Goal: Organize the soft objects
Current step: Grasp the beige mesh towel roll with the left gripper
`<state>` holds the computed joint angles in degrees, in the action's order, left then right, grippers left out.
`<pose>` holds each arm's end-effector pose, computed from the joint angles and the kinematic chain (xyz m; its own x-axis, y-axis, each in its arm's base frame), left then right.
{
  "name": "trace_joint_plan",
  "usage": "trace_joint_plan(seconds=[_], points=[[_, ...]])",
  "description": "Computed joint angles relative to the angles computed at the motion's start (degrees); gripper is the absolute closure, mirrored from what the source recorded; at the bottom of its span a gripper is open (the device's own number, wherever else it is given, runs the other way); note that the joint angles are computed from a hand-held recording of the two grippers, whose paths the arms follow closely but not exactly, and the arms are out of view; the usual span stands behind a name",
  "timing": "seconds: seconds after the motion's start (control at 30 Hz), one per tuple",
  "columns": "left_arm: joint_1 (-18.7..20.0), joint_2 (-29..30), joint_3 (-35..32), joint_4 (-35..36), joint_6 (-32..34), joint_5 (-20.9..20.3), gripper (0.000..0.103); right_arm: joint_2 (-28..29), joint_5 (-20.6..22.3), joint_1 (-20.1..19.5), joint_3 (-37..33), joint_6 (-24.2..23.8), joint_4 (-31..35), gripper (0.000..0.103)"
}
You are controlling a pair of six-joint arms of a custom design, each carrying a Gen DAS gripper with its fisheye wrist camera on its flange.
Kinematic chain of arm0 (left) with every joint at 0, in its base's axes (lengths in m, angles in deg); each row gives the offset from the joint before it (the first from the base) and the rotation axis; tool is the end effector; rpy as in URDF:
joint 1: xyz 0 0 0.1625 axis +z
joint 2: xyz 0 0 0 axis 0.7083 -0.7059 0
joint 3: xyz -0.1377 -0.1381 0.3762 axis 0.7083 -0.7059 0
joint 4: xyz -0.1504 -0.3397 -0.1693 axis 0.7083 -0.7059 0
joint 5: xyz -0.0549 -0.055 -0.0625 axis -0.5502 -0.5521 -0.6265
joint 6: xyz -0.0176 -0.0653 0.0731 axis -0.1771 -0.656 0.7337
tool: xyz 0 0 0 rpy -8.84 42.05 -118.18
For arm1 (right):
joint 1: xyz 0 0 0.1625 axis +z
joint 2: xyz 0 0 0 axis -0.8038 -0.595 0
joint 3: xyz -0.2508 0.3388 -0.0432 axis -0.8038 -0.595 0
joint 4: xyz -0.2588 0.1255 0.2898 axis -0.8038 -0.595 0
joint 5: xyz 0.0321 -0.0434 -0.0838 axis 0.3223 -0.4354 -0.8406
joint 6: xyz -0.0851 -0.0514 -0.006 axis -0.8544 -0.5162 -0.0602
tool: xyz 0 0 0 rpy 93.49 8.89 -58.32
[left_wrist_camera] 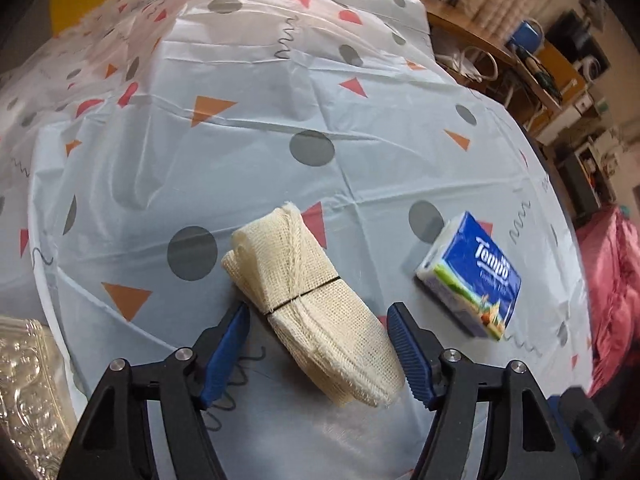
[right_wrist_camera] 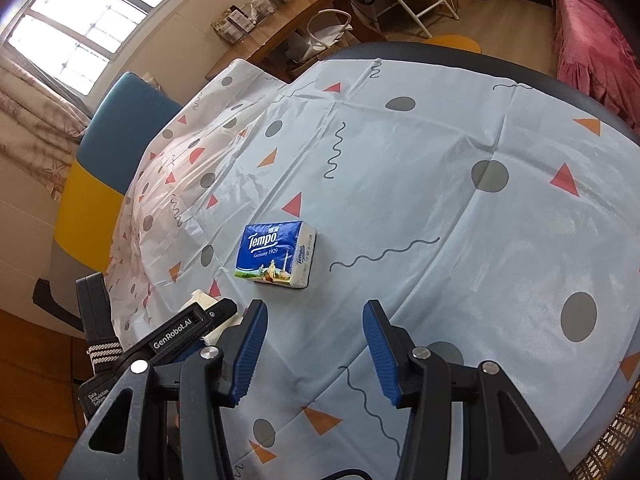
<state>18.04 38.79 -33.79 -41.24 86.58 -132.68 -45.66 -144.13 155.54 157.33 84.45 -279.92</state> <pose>-0.2079 -0.8072 0.0420 -0.6941 0.5630 -0.4486 0.5765 0.8079 0.1218 0.1874 -0.5923 0.1140 -0.6620 0.7421 -0.1048 0.4154 0.2469 -0.8755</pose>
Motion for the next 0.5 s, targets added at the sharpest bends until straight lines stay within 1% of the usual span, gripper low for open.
trace_joint_plan(seconds=[0.03, 0.07, 0.13, 0.27, 0.37, 0.5], points=[[-0.2, -0.68, 1.58, -1.06, 1.56, 0.7, 0.039, 0.01, -0.11, 0.0, -0.12, 0.04, 0.37, 0.053], [-0.39, -1.34, 3.01, -1.99, 3.52, 1.25, 0.051, 0.03, -0.24, 0.04, -0.21, 0.01, 0.71, 0.053], [-0.5, -2.88, 5.22, -2.01, 7.05, 0.51, 0.066, 0.07, -0.46, 0.08, -0.3, 0.07, 1.18, 0.053], [0.23, -6.84, 9.34, 0.7, 8.48, -2.24, 0.066, -0.14, -0.63, -0.02, -0.2, 0.83, 2.34, 0.053], [1.05, -10.95, 15.04, -1.27, 11.32, -4.31, 0.066, -0.25, -0.76, -0.06, -0.27, 1.37, 3.41, 0.053], [2.24, -15.07, 20.4, -3.7, 14.7, -7.67, 0.066, -0.23, -1.51, 0.06, -0.52, 1.58, 4.79, 0.053]])
